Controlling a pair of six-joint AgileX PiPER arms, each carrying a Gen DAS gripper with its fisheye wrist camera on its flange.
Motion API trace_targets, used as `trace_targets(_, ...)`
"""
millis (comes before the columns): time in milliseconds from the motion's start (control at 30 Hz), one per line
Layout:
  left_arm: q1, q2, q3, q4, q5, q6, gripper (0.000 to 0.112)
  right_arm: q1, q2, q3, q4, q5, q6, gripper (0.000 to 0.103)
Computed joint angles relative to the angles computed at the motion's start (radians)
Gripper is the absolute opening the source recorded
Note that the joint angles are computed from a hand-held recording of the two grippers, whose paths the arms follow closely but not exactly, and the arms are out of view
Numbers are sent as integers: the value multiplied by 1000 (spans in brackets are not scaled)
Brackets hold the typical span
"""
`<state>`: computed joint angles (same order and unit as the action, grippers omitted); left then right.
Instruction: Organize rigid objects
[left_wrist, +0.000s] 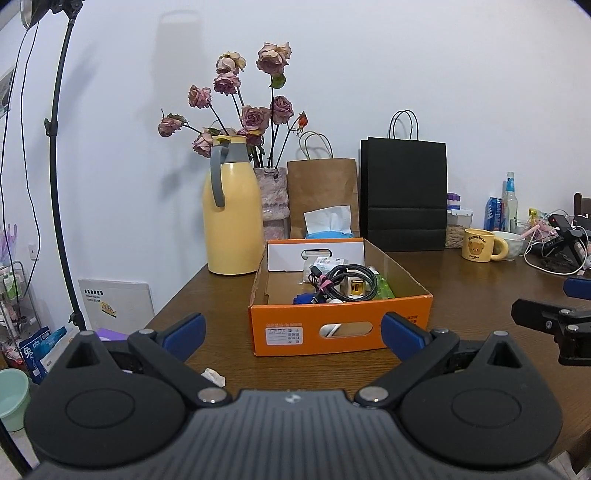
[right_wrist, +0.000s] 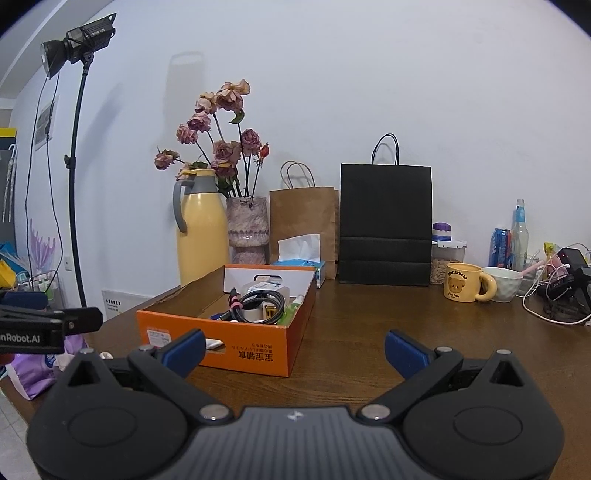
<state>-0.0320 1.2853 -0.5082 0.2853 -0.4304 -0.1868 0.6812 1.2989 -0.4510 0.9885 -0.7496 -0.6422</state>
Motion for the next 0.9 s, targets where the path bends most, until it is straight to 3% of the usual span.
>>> trace_targets(900,-7,-4,-13,-13,30,3,103,7,0,3,6,-7,0,103)
